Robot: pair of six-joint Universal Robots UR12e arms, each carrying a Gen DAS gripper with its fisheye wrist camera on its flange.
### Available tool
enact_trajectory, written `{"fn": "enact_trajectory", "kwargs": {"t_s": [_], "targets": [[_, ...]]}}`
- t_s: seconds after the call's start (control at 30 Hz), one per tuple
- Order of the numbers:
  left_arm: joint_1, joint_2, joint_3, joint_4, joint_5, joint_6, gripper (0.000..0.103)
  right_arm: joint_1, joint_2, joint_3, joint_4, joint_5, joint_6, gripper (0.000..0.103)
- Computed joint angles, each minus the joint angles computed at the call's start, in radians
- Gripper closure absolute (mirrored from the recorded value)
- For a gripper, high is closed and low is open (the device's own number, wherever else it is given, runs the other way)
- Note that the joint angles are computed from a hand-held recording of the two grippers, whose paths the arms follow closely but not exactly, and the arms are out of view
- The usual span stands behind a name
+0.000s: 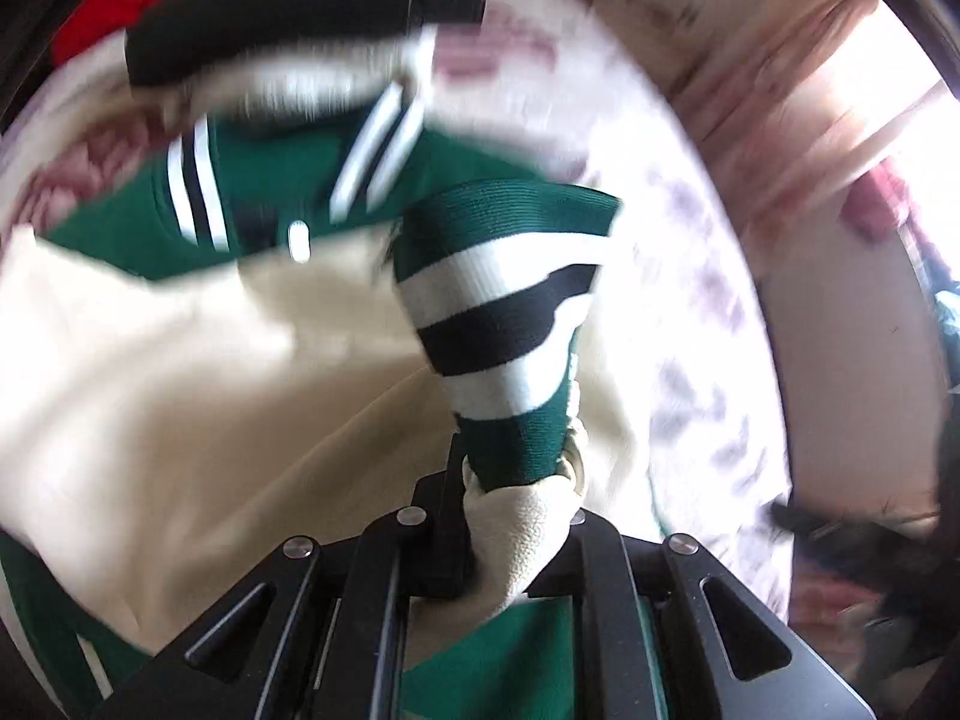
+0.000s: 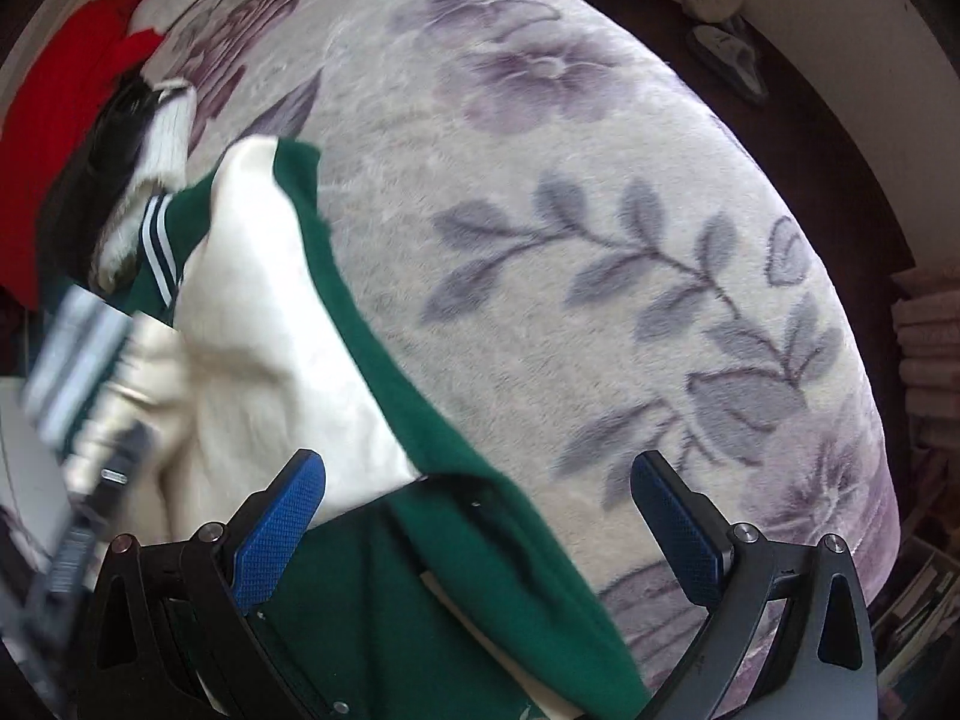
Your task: Fold large clothes
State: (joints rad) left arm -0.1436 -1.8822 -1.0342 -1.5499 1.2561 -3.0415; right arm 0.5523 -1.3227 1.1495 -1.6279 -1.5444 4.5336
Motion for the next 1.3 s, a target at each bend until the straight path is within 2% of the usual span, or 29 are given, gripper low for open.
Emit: {"fn": "enact_trajectory", "kwargs": {"t_s": [0.07, 0.1, 0.17, 0.2, 0.27, 0.3, 0.43, 0.5, 0.57, 0.67, 0.73, 0.77, 0.83, 0.87, 0.93, 1.0, 1.1, 1.17, 1.23, 1.3], "targets": [[0.006, 0.029, -0.044, 0.039, 0.014, -0.012, 0.090, -0.009, -0.025, 0.036, -0.066, 0.009, -0.001, 0.000], [0.015, 0.049, -0.070, 0.067, 0.019, -0.004, 0.084, -0.014, -0.036, 0.054, -0.112, 0.014, -0.003, 0.000], [0.025, 0.074, -0.097, 0.079, 0.049, 0.017, 0.042, -0.018, -0.041, 0.066, -0.190, 0.028, -0.009, 0.000], [0.033, 0.084, -0.105, 0.073, 0.047, 0.021, 0.000, -0.025, -0.042, 0.079, -0.254, 0.053, -0.020, 0.000], [0.053, 0.111, -0.126, 0.072, 0.062, 0.011, 0.000, -0.031, -0.026, 0.072, -0.329, 0.096, -0.040, 0.000], [0.038, 0.122, -0.136, 0.076, 0.077, -0.008, 0.000, -0.037, -0.012, 0.067, -0.373, 0.131, -0.057, 0.000], [0.082, 0.194, -0.214, 0.088, 0.165, -0.042, 0.000, -0.043, 0.063, -0.001, -0.395, 0.233, -0.110, 0.000], [0.097, 0.237, -0.277, 0.110, 0.243, -0.067, 0.000, -0.043, 0.107, -0.054, -0.351, 0.272, -0.153, 0.000], [0.122, 0.278, -0.347, 0.122, 0.347, -0.075, 0.000, -0.042, 0.161, -0.128, -0.244, 0.319, -0.214, 0.000], [0.156, 0.305, -0.423, 0.098, 0.451, -0.096, 0.000, -0.029, 0.228, -0.242, -0.033, 0.280, -0.255, 0.000], [0.186, 0.317, -0.465, 0.109, 0.449, -0.105, 0.000, -0.014, 0.250, -0.294, 0.028, 0.207, -0.271, 0.000], [0.209, 0.329, -0.494, 0.126, 0.415, -0.101, 0.000, -0.008, 0.258, -0.313, 0.046, 0.187, -0.285, 0.000], [0.232, 0.347, -0.542, 0.208, 0.358, -0.093, 0.000, -0.003, 0.275, -0.340, 0.082, 0.217, -0.308, 0.002], [0.236, 0.358, -0.565, 0.256, 0.352, -0.092, 0.000, -0.001, 0.281, -0.339, 0.076, 0.254, -0.319, 0.008], [0.236, 0.382, -0.611, 0.351, 0.358, -0.091, 0.000, 0.015, 0.318, -0.404, 0.145, 0.227, -0.369, 0.094], [0.238, 0.388, -0.623, 0.372, 0.359, -0.092, 0.000, 0.031, 0.359, -0.500, 0.213, 0.160, -0.409, 0.093], [0.254, 0.388, -0.610, 0.337, 0.332, -0.097, 0.000, 0.035, 0.363, -0.564, 0.188, 0.025, -0.414, 0.094], [0.256, 0.371, -0.577, 0.272, 0.325, -0.083, 0.000, 0.025, 0.362, -0.602, 0.180, -0.065, -0.403, 0.094], [0.259, 0.347, -0.525, 0.179, 0.324, -0.085, 0.000, 0.004, 0.375, -0.627, 0.209, -0.076, -0.400, 0.094], [0.271, 0.336, -0.481, 0.117, 0.294, -0.116, 0.000, -0.025, 0.380, -0.611, 0.234, -0.041, -0.405, 0.094]]}}
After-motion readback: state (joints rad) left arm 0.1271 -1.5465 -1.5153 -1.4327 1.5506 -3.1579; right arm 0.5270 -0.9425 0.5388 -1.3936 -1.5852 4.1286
